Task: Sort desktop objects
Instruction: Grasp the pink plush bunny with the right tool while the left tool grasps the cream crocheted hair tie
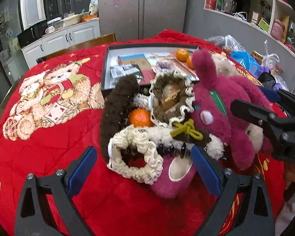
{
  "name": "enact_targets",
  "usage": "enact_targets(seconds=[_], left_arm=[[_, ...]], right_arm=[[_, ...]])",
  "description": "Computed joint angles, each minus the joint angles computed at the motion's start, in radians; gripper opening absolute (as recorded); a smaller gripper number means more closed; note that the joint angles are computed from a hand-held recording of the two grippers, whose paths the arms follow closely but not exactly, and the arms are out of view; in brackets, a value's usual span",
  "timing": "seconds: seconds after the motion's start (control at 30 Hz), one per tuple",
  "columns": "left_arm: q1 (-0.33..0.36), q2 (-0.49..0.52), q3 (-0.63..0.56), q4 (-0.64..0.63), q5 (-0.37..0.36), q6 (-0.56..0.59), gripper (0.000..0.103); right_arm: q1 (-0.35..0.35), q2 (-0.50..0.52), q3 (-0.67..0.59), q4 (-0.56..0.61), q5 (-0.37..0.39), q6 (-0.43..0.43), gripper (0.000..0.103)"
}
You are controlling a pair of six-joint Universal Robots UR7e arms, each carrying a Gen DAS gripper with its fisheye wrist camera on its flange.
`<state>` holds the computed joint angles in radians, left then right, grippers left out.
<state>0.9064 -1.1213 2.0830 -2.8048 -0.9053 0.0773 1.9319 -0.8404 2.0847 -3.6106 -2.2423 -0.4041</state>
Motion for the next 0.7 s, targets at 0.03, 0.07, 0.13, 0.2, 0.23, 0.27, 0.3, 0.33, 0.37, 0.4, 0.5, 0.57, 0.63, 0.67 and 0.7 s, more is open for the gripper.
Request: enact_targets(seconds=[0.03, 0.07, 0.13, 0.2, 0.23, 0.27, 0.3, 0.33, 0.37, 0.4, 0.5, 0.57, 0.63, 0.67, 0.7], left_arm=[[-0.001, 0.0, 0.003, -0.007, 0.002, 0.008, 0.098], [-0.004, 0.0, 0.006, -0.008, 0.007, 0.009, 0.098], [-0.007, -0.004, 0.009, -0.003, 0.012, 0.012, 0.098], [-0.005, -0.009, 0.008, 0.011, 0.01, 0.003, 0.098], [-0.004, -0.012, 0.008, 0.018, 0.006, -0.002, 0.098], [-0.001, -0.016, 0.009, 0.024, 0.004, -0.007, 0.098], [0.0, -0.02, 0.01, 0.031, 0.003, -0.013, 0.098], [0.0, -0.024, 0.013, 0.038, 0.009, -0.022, 0.098], [-0.003, -0.027, 0.023, 0.031, 0.03, -0.026, 0.098], [-0.004, -0.029, 0.034, 0.014, 0.045, -0.024, 0.098], [0.014, -0.035, 0.049, 0.013, 0.05, -0.028, 0.098], [0.025, -0.033, 0.046, -0.01, 0.026, -0.02, 0.098], [0.024, -0.026, 0.054, -0.043, 0.029, 0.006, 0.098], [0.021, -0.024, 0.059, -0.058, 0.033, 0.018, 0.098], [0.019, -0.022, 0.063, -0.074, 0.035, 0.027, 0.097]], right_arm=[[-0.004, -0.002, 0.0, 0.01, 0.003, 0.012, 0.086], [-0.009, -0.004, 0.001, 0.016, 0.006, 0.02, 0.086], [-0.017, -0.008, 0.002, 0.03, 0.011, 0.032, 0.086], [-0.02, -0.006, 0.001, 0.033, 0.009, 0.033, 0.086], [-0.02, -0.004, -0.002, 0.036, 0.009, 0.031, 0.086], [-0.02, -0.002, -0.004, 0.037, 0.008, 0.029, 0.086], [-0.019, 0.001, -0.006, 0.039, 0.006, 0.025, 0.086], [-0.019, 0.006, -0.009, 0.038, 0.005, 0.02, 0.086], [-0.019, 0.009, -0.01, 0.04, 0.005, 0.019, 0.086], [-0.02, 0.012, -0.012, 0.045, 0.003, 0.019, 0.086], [-0.02, 0.013, -0.013, 0.045, 0.004, 0.017, 0.086], [-0.024, 0.01, -0.01, 0.047, 0.018, 0.026, 0.086], [-0.032, 0.006, -0.009, 0.058, 0.039, 0.043, 0.086], [-0.035, 0.006, -0.009, 0.062, 0.046, 0.048, 0.086], [-0.037, 0.013, -0.012, 0.057, 0.048, 0.047, 0.086]])
